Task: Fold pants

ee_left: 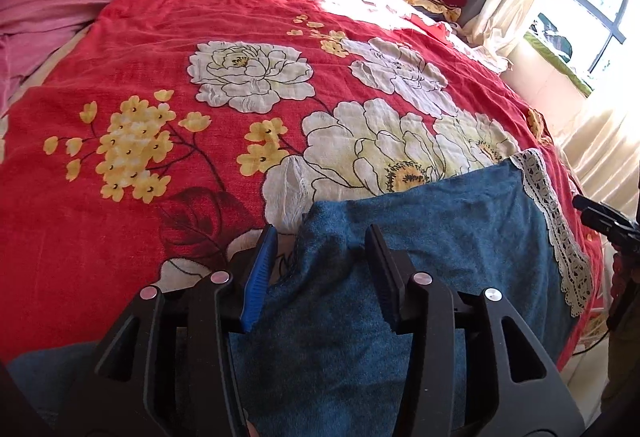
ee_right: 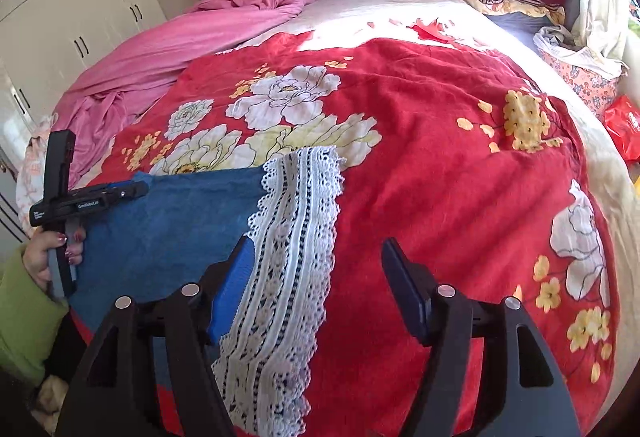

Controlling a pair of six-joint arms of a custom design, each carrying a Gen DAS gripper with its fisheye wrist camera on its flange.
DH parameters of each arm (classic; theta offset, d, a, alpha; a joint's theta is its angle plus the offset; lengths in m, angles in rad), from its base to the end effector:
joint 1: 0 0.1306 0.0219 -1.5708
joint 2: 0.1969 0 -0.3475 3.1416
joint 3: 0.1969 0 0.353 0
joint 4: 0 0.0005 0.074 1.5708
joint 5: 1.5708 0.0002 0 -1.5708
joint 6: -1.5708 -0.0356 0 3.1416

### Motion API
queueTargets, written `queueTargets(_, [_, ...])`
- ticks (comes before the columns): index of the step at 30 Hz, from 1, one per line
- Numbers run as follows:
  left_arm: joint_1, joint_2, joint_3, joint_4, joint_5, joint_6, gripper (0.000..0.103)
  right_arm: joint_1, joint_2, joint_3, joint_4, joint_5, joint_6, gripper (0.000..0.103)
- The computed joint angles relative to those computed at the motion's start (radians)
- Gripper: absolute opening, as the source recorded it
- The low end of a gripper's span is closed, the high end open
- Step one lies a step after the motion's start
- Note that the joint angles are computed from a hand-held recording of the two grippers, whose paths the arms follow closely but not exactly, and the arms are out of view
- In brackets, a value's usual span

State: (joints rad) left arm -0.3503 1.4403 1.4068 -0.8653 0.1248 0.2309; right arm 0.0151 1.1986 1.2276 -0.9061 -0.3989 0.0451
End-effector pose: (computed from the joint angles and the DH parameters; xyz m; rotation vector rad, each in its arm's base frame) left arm 0.4357 -0.1644 0.3798 0.2039 2.4954 -0.4003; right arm 0.3820 0.0191 0.4008 -0.2479 2.3976 0.4728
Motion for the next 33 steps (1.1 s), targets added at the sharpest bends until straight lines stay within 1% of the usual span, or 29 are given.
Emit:
queueTargets(3, [-0.003, -0.035, -0.022, 0.001, 0.006, 0.022, 0.039, -0.004, -0.052, -0.051, -0.017, -0.024, -0.01, 0.064])
queueTargets(6, [-0.019, -0.073, -0.042, 0.003, -0.007, 0.032, 0.04, -0.007, -0.093, -0.098, -0.023, -0.066, -0.043, 0.064])
queueTargets(10, [-0.052, -0.121, -0.068, 0.0, -0.03, 0.033, 0.041, -0.007, -0.135, -0.149, -0.019, -0.096, -0.062, 0.064])
queueTargets(15, [-0.088, -0.181, -0.134, 0.018, -0.031, 0.054, 0.044, -0.018, -0.153, -0.182, -0.021, -0.141, -0.086, 0.065])
queueTargets(17, [-0.108, -0.196, -0.148, 0.017, -0.048, 0.055, 0.045, -0.016, -0.151, -0.19, -0.017, -0.144, -0.094, 0.065])
queueTargets(19, [-0.124, -0.206, -0.157, 0.018, -0.058, 0.055, 0.047, -0.016, -0.149, -0.203, -0.001, -0.16, -0.123, 0.066])
queueTargets(21, [-0.138, -0.212, -0.166, 0.02, -0.064, 0.065, 0.048, -0.014, -0.15, -0.214, 0.015, -0.181, -0.143, 0.065])
queueTargets(23, [-0.153, -0.216, -0.175, 0.022, -0.071, 0.071, 0.049, -0.002, -0.14, -0.207, -0.001, -0.185, -0.132, 0.048])
queueTargets(24, [-0.162, -0.215, -0.178, 0.019, -0.081, 0.073, 0.05, 0.004, -0.129, -0.199, -0.025, -0.194, -0.112, 0.029])
queueTargets(25, [-0.172, -0.213, -0.18, 0.014, -0.095, 0.071, 0.05, 0.007, -0.121, -0.191, -0.049, -0.193, -0.101, 0.025])
queueTargets(26, [-0.181, -0.211, -0.182, 0.008, -0.111, 0.066, 0.05, 0.006, -0.125, -0.193, -0.049, -0.194, -0.109, 0.023])
queueTargets(27, [-0.188, -0.207, -0.182, 0.001, -0.126, 0.06, 0.05, 0.001, -0.129, -0.195, -0.045, -0.2, -0.116, 0.02])
queueTargets(28, [-0.198, -0.202, -0.18, -0.013, -0.153, 0.054, 0.05, -0.001, -0.139, -0.196, -0.046, -0.197, -0.115, 0.018])
queueTargets(30, [-0.208, -0.195, -0.179, -0.035, -0.197, 0.046, 0.05, 0.007, -0.162, -0.19, -0.06, -0.176, -0.088, 0.017])
queueTargets(33, [-0.207, -0.197, -0.187, -0.053, -0.224, 0.043, 0.05, 0.0, -0.197, -0.189, -0.083, -0.159, -0.05, 0.017])
